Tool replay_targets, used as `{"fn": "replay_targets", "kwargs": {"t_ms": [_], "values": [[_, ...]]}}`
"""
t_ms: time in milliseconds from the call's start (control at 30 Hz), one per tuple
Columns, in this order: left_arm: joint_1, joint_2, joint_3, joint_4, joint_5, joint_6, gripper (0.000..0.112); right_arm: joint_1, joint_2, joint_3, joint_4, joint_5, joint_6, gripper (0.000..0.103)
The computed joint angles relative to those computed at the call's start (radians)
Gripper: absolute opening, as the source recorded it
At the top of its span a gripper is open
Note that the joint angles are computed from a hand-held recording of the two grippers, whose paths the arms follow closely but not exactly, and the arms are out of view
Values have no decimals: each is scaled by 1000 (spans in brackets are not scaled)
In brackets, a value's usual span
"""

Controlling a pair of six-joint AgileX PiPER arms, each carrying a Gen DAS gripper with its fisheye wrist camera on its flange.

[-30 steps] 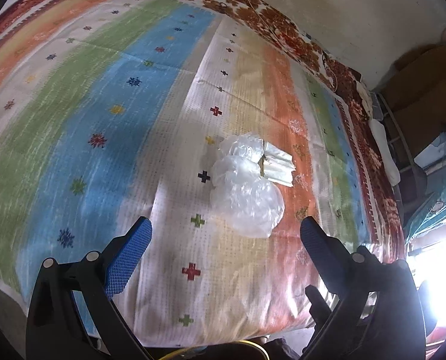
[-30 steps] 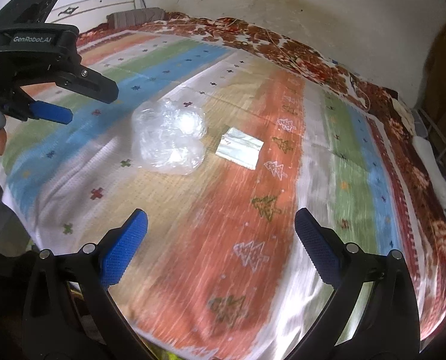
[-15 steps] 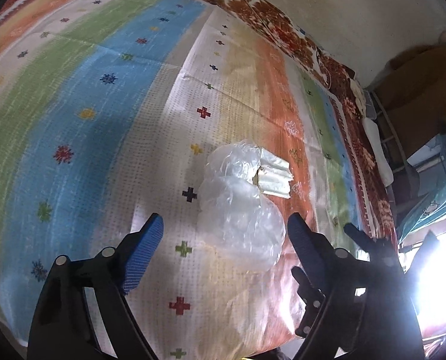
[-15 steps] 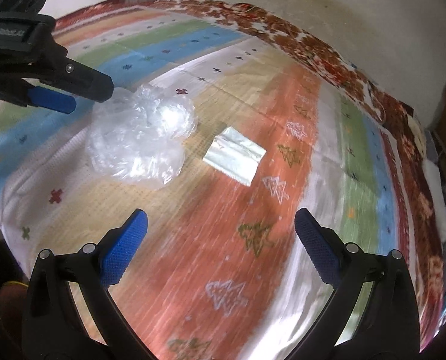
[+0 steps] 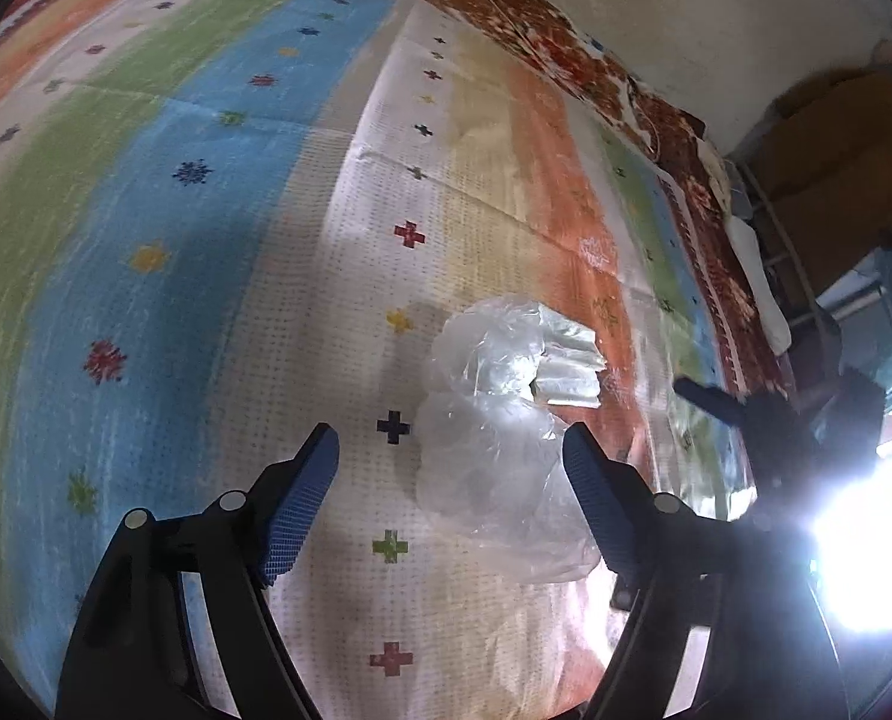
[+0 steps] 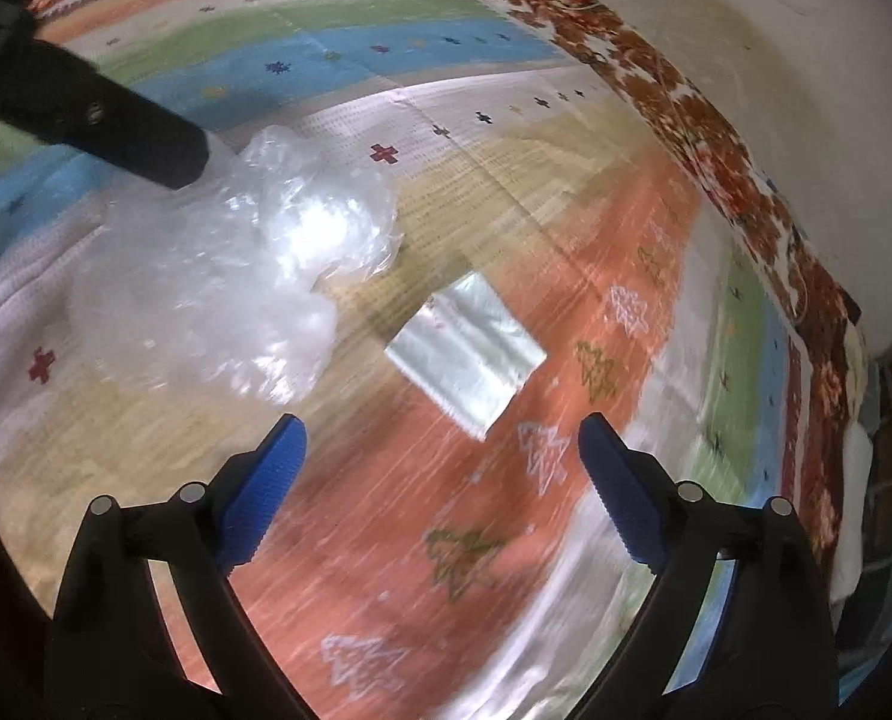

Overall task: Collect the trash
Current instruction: 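Grasp the crumpled clear plastic wrap with the left tool while the right tool grasps the white card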

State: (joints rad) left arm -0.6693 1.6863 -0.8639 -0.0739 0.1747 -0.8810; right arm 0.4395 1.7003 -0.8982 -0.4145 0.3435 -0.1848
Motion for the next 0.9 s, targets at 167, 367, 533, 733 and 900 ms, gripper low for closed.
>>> {"fn": "replay_targets", "kwargs": {"t_ms": [167,367,533,733,900], "values": [[7,47,-14,-127,1,135,71,8,105,-111,5,59,-107,74],[9,53,-6,-295,-26,318,63,15,209,-221,34,122,-223,69],[4,60,-14,-270,-10,301,55,-4,264,-301,158,182,-311,67],[5,58,-16,-275,-1,315,27,-19,259,-283,315,199,-427,33],[-12,48,-42,-122,32,169,8,41,214,-182,179,119,-256,8]]}}
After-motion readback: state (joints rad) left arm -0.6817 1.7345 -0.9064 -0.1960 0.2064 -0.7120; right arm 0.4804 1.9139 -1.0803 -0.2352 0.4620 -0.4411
